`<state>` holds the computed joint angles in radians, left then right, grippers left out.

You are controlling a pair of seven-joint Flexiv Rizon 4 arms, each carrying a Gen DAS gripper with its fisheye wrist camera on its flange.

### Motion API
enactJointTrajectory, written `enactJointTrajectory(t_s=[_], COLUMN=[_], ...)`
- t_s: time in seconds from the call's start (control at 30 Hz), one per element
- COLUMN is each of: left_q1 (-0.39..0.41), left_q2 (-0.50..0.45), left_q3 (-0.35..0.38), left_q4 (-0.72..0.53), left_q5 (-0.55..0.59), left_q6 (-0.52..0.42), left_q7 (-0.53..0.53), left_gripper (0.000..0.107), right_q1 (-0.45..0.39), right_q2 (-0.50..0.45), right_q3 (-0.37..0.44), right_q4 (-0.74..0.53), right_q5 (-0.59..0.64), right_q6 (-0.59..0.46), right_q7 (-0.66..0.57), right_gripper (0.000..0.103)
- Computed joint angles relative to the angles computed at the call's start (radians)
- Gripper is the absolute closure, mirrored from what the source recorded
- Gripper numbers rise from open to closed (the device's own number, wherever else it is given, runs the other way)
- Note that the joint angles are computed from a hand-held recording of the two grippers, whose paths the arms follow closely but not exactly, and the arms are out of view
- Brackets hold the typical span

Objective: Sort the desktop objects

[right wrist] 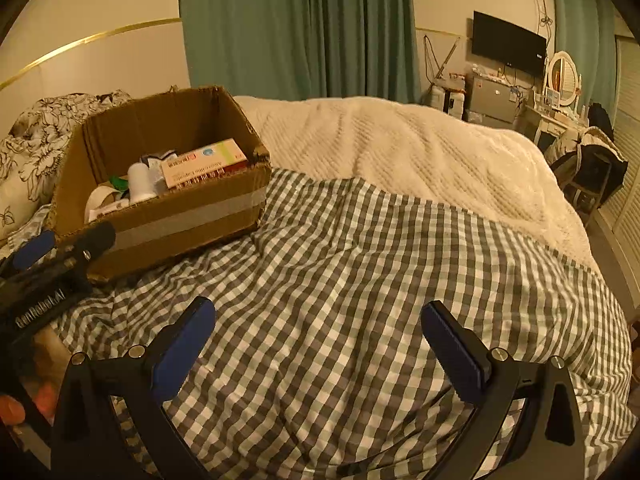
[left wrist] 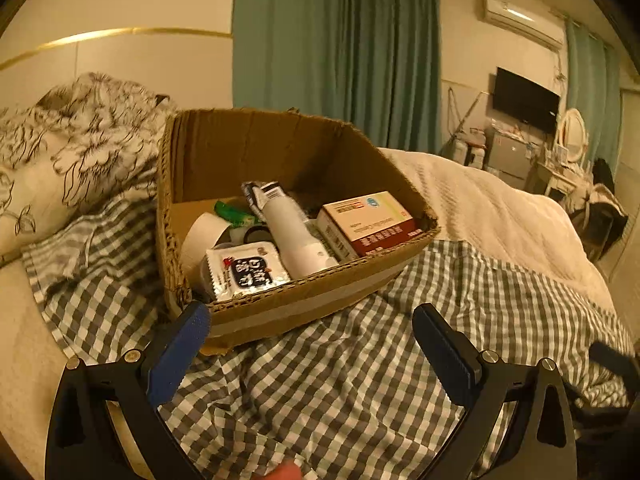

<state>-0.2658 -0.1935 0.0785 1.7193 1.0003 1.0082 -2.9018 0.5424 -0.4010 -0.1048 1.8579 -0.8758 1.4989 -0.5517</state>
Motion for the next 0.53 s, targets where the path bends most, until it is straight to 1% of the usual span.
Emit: enactJointTrajectory(t_s=[0.13, 0.27, 0.37, 0.47, 0.53], left_q1=[-0.001, 0.003, 0.004, -0.013, -0.001], left_q2=[0.002, 0.002, 0.002, 0.013, 0.01], left_q3=[-0.001, -0.003, -0.004, -0.001, -0.01], left_q4=[-0.002, 0.001, 0.004, 0.005, 0.004], left_q5=[-0.006, -0.012, -0.018, 0.05, 0.03], left_q6=[-0.022, -0.02, -0.015, -0.006, 0.018], left_q7=[-0.001, 0.001, 0.011, -0.04, -0.003], left_gripper=[0.004, 0.004, 0.004, 0.004, 0.004], right_q1=[-0.009, 0.011, 0.012, -0.003, -0.01], right_q2=[-0.008, 0.0, 0.004, 0.003, 0.002], right_q3=[0.02, -0.015, -0.021, -0.004, 0.008], right_q4=[-0.008, 0.004, 0.006, 0.004, 0.001], right_q5=[0.016, -0.022, -0.044, -0.038, -0.028], right_q6=[-0.03, -0.012, -0.006, -0.01, -0.015], right_q7=[-0.021, 0.02, 0.041, 0.033, 0.024], right_gripper=[0.001, 0.001, 0.001, 0.001, 0.001])
